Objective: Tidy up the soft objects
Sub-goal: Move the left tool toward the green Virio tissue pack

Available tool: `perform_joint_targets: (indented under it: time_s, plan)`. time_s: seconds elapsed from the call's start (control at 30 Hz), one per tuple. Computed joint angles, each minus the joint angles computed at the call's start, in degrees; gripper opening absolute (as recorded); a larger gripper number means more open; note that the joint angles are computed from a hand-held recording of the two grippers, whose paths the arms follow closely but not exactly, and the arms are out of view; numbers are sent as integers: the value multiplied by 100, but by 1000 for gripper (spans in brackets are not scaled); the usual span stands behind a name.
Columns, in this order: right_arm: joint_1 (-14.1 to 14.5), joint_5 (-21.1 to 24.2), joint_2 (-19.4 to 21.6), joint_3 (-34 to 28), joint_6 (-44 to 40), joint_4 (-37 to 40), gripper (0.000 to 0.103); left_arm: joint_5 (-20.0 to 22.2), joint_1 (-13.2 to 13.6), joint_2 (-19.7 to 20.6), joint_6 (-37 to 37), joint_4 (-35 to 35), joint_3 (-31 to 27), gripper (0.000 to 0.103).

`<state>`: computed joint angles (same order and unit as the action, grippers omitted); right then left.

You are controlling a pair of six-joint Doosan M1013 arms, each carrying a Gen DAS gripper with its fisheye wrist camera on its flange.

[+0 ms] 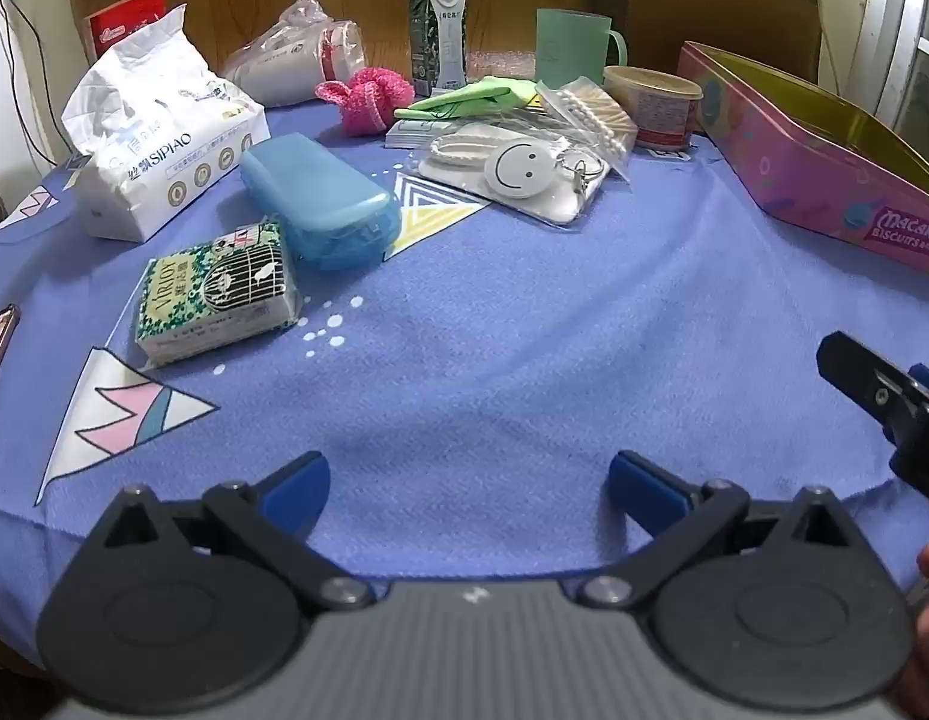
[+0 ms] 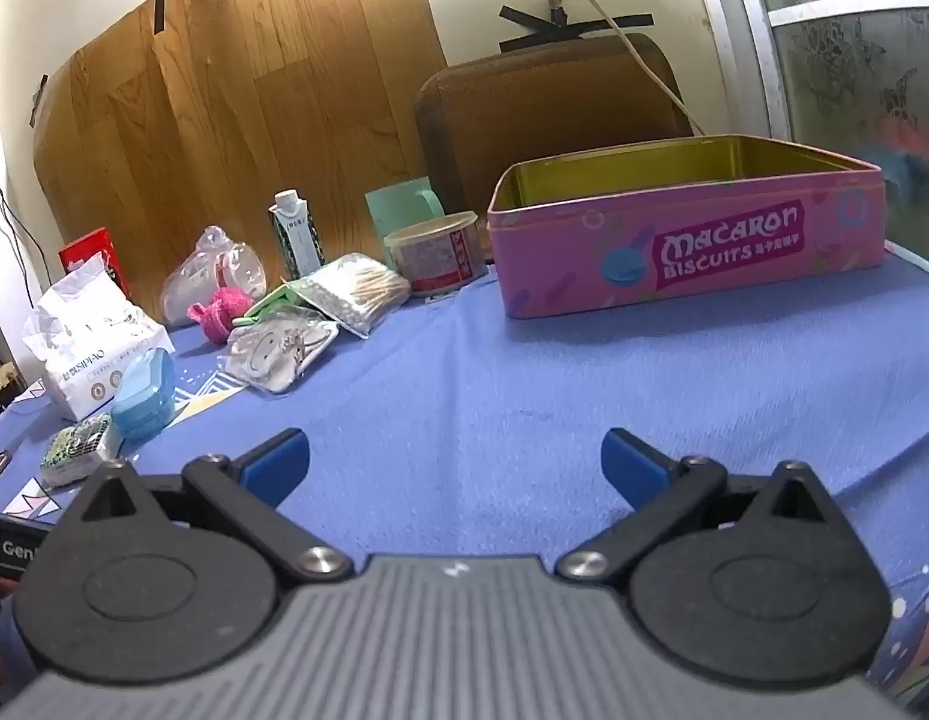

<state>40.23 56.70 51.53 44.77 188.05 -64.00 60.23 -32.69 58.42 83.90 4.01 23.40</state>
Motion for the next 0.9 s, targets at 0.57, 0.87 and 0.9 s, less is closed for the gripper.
perform_joint_targets:
  time_s: [0.57,0.87,0.9]
  plan:
    - [-73,-458,50,-127,-748,256,99,-2530,259,-1121,1292,-1278,2357,102]
    - [-353,-2066,260,-715,-3470,2137,55,-3163,579,-1021,295,-529,2088,99]
    - [-378,-2105,369,-936,-3962,2542,55,-2980,632,-906,269,-686,1843,96]
